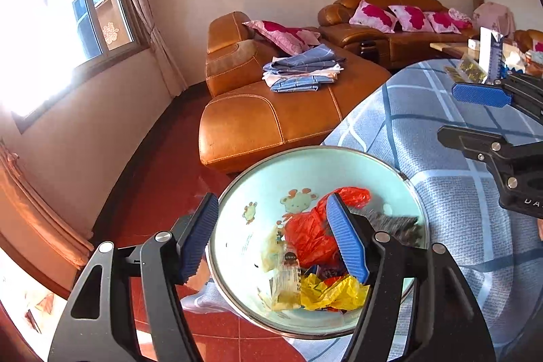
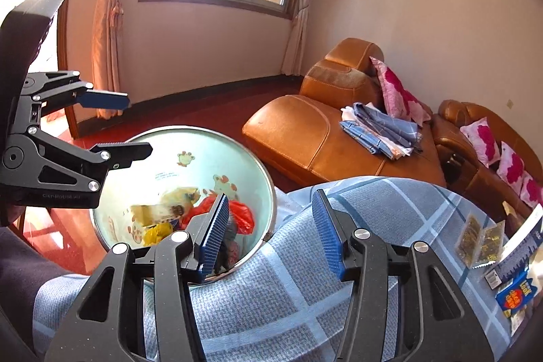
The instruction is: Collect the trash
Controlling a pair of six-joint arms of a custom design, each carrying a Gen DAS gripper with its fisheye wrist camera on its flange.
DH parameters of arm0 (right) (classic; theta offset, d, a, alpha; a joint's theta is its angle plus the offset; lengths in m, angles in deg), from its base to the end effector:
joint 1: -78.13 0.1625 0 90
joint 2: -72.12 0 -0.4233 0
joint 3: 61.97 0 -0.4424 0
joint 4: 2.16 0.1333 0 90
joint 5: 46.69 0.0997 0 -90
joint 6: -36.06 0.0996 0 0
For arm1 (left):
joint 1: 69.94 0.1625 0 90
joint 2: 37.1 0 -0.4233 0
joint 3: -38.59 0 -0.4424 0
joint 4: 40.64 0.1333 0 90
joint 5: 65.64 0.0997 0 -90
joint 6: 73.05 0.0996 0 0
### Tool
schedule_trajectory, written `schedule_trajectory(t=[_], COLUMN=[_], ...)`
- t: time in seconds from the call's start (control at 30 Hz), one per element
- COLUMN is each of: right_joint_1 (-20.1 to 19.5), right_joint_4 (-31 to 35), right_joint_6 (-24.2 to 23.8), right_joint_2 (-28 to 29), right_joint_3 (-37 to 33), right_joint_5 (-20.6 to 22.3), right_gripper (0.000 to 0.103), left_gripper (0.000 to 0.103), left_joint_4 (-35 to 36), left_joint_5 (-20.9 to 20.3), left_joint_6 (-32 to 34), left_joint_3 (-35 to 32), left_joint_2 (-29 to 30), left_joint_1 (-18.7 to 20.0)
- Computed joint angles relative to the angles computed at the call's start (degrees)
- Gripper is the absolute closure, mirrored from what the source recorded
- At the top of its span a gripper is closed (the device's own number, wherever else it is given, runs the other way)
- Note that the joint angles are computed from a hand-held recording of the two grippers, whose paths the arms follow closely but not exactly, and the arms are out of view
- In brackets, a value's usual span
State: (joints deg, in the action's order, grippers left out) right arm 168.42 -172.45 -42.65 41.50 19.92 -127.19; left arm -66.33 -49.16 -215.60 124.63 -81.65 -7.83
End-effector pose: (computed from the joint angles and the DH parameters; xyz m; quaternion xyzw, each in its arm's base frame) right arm 0.1537 -0.7751 -0.0045 0.6297 -0.7313 0.2441 0.0957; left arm -0.0939 -0.6666 0.0627 0.0410 0.7328 -0.4418 0.5159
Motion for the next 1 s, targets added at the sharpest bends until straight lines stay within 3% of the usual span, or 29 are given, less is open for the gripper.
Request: schedule_trajectory(t=[0.07, 0.17, 0.37, 1.0], right_joint_1=[-0.91, -1.97, -2.87, -2.97], right_joint_4=[-3.82, -10.4, -15.87, -17.94], right_joint_6=[2.3, 5.99, 9.66, 11.61], right_joint_2=[-0.61, -0.9, -0.82, -0.49], right_joint_3=[1.2, 2.56, 2.91, 2.89], right_joint_5=[3.44, 7.25, 9.54, 8.62], right_gripper=[0.045, 0.042, 0.037, 0.03], left_gripper=[0.025, 0.023, 0.015, 0.013], left_joint_4=[-5.67, -13.13, -19.73, -18.08], left_joint_5=[1.31, 3.46, 5.72, 6.38], left_joint_6=[2.82, 6.61, 9.7, 8.47], left_joint_3=[2.74, 6.21, 8.48, 7.21], left_joint_2=[-1.68, -3.65, -4.73, -3.7], left_joint_1=[-0.49, -1.33, -2.1, -2.13])
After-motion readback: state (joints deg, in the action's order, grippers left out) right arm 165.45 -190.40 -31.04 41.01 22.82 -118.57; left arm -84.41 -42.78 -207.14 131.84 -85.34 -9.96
